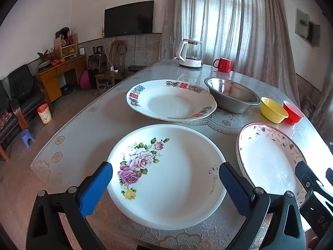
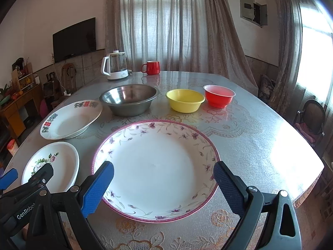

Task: Organize plates and bowls

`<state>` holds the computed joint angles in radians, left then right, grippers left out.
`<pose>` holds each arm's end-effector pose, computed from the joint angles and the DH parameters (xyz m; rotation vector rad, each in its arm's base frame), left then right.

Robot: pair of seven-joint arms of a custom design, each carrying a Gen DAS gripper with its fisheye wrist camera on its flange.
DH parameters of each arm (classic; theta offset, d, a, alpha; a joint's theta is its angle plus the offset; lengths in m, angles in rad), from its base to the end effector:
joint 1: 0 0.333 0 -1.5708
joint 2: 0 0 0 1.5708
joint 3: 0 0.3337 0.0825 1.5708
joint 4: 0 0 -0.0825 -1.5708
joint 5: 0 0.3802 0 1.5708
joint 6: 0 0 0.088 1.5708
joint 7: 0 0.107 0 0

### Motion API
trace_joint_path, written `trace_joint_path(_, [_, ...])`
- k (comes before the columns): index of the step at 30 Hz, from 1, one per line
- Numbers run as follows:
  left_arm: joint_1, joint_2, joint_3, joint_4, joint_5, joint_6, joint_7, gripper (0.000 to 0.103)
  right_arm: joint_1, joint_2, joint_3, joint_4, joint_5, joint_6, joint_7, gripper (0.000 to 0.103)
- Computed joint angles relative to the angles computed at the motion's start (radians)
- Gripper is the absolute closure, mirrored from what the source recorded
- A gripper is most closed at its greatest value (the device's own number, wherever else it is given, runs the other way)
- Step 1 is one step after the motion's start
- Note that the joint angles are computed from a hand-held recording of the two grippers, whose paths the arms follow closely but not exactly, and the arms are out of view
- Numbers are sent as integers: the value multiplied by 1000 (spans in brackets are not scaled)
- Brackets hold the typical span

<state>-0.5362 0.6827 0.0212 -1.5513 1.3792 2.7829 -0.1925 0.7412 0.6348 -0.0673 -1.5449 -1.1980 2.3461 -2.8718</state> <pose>0.6150 -0.4021 0.2963 -1.7282 1.6788 -0.8709 0.5760 0.4540 0.3211 -1.4113 1.9528 -1.0051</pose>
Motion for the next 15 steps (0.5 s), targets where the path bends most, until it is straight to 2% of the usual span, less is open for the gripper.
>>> trace_joint_path(15, [0,-7,-2,-4,1,-2,2,0,-1,-7,-2,-8,-18,19,6,5])
